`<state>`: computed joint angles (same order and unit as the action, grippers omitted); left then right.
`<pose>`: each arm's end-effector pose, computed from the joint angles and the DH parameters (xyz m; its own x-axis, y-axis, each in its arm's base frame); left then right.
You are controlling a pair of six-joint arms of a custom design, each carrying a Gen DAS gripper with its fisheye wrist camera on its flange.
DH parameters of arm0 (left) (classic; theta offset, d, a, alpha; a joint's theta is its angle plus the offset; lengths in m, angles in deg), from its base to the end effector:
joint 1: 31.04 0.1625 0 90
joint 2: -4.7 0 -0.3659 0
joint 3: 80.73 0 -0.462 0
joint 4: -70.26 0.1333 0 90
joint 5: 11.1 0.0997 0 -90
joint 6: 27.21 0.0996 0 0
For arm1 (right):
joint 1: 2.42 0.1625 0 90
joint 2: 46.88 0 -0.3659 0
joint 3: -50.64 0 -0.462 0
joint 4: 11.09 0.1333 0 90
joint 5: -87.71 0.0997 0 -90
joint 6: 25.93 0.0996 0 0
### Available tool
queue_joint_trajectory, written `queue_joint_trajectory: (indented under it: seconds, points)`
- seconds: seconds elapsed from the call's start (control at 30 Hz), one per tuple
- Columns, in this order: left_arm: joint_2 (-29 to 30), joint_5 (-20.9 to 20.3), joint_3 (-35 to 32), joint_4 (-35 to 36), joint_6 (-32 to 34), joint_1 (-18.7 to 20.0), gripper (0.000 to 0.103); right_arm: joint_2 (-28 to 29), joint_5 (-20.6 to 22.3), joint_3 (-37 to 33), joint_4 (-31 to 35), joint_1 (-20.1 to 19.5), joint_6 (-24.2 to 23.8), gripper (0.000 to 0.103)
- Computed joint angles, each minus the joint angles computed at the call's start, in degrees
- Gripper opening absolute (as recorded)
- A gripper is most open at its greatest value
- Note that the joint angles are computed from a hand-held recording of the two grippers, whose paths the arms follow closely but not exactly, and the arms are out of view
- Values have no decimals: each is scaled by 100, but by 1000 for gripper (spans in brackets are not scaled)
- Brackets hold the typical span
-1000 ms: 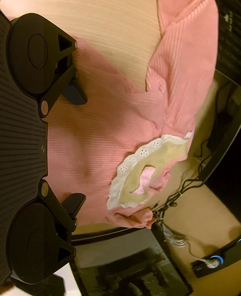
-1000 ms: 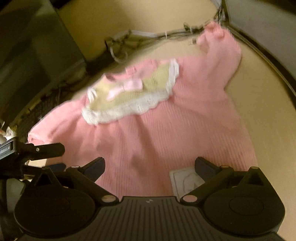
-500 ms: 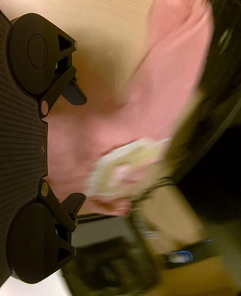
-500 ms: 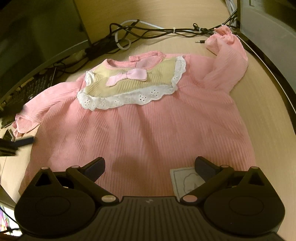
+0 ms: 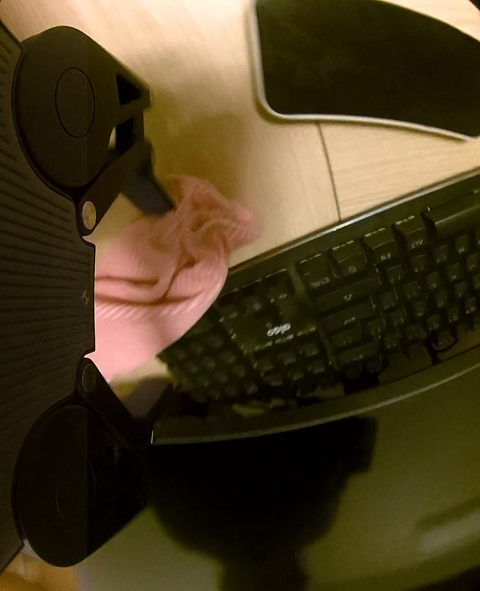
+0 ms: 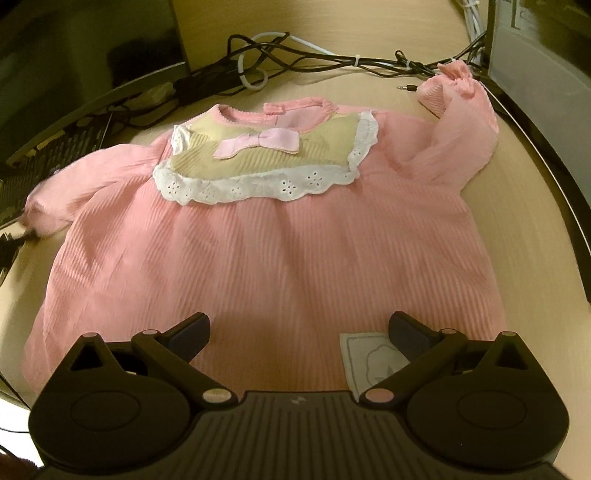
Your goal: Fold clothes
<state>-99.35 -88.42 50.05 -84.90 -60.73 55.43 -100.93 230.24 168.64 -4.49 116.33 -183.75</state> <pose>0.1264 -0.4710 0.2955 -0.8455 -0.4952 0.1999 -0.5022 0.6098 -0.6131 0.2130 -0.2754 -0.0467 -0.7828 0.2557 0.5673 -0.1706 0.7885 -0.5909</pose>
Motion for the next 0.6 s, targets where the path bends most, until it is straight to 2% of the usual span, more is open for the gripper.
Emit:
queue_joint_trajectory:
  seconds: [0.13, 0.17, 0.27, 0.37, 0.43, 0.47, 0.53, 0.6]
  points:
    - [205, 546, 60, -451, 995, -315, 26, 61, 77, -7, -39, 46, -129, 103]
    - [194, 577, 119, -666, 1343, -420, 11, 68, 89, -6, -51, 51, -168, 103]
    - [38, 432, 333, -1422, 2572, -778, 9, 104, 125, -29, -37, 62, -232, 103]
    - [-443, 42, 662, -2163, 4126, -1216, 9, 119, 160, -37, -77, 62, -302, 103]
    - [-834, -338, 865, -2390, 4991, -1383, 11, 153, 204, -56, -129, 68, -343, 103]
    - [-962, -348, 915, -2347, 5146, -1394, 17, 173, 230, -68, -152, 71, -370, 103]
    - [-1118, -146, 988, -2226, 5135, -1339, 59, 242, 306, -112, -182, 84, -423, 103]
    - [-1149, 227, 1006, -1993, 4520, -1141, 62, 326, 387, -174, -174, 104, -450, 103]
